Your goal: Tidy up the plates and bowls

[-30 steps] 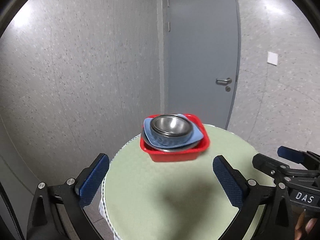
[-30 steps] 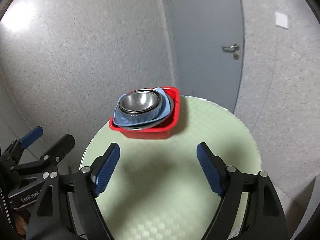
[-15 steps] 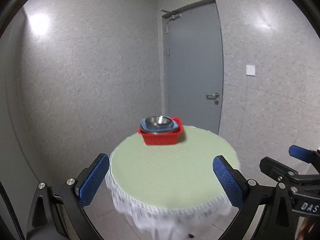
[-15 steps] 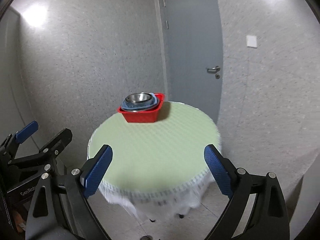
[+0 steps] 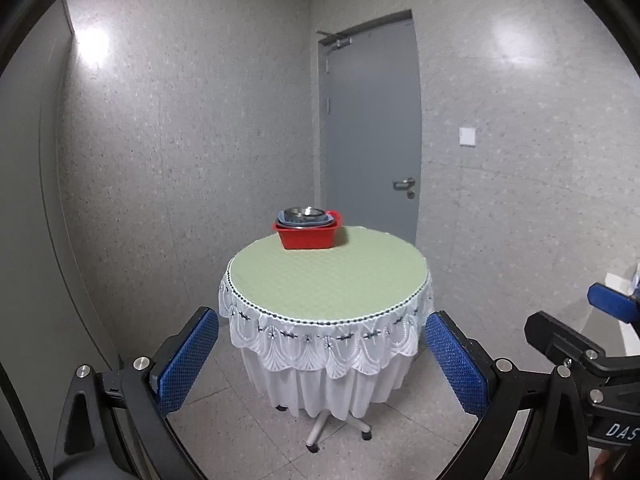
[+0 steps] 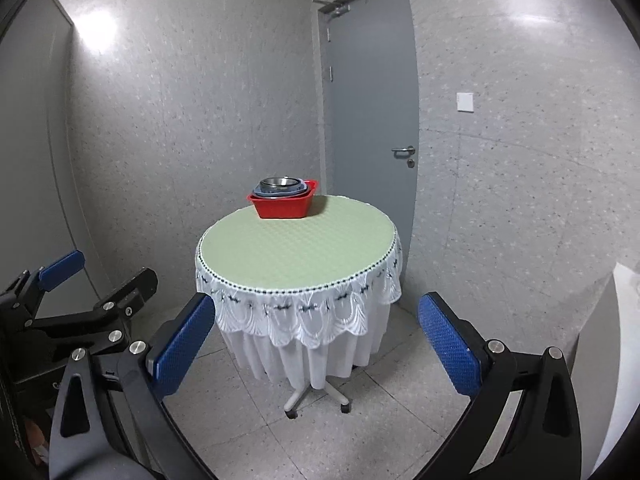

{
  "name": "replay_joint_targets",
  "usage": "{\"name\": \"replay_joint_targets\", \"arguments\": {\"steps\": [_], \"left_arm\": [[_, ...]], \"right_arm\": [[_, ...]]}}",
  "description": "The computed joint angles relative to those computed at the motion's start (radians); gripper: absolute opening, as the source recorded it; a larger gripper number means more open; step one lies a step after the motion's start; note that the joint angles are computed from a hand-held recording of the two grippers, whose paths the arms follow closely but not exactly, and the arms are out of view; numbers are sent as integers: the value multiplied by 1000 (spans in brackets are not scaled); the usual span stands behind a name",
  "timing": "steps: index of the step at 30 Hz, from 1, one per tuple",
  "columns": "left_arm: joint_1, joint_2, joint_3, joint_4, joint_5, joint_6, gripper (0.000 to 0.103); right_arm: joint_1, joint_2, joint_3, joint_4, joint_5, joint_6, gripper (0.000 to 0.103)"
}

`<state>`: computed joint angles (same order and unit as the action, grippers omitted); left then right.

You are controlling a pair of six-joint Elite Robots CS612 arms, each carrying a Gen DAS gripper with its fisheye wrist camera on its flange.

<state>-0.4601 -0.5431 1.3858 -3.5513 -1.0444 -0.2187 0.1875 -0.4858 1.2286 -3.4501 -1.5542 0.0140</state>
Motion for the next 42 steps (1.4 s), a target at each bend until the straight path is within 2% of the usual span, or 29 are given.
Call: {"name": "replay_joint_targets", "arguments": {"steps": [3, 9, 15, 18, 29, 35, 42], "left_arm": [[-21, -34, 98, -83, 26, 9, 102], [-35, -78, 239, -204, 26, 41, 102], [-34, -103, 329, -282, 1, 48, 102], [-34, -104, 351, -319, -7, 49, 102], [-7, -101, 355, -345, -65, 57, 102], [9, -101, 339, -329, -89, 66, 102], [12, -99, 328, -323, -90, 76, 102]], "right_arm": [[7, -19, 58, -53, -19, 2, 103], [31, -46, 154, -148, -79, 19, 103], [56, -64, 225, -211, -130, 45, 103], [65, -67, 246, -236, -150, 51, 103], [84, -68, 272, -276, -214, 55, 103], [86, -68, 273, -267, -223, 61, 103], [86, -67, 272, -265, -222, 65, 103]]}}
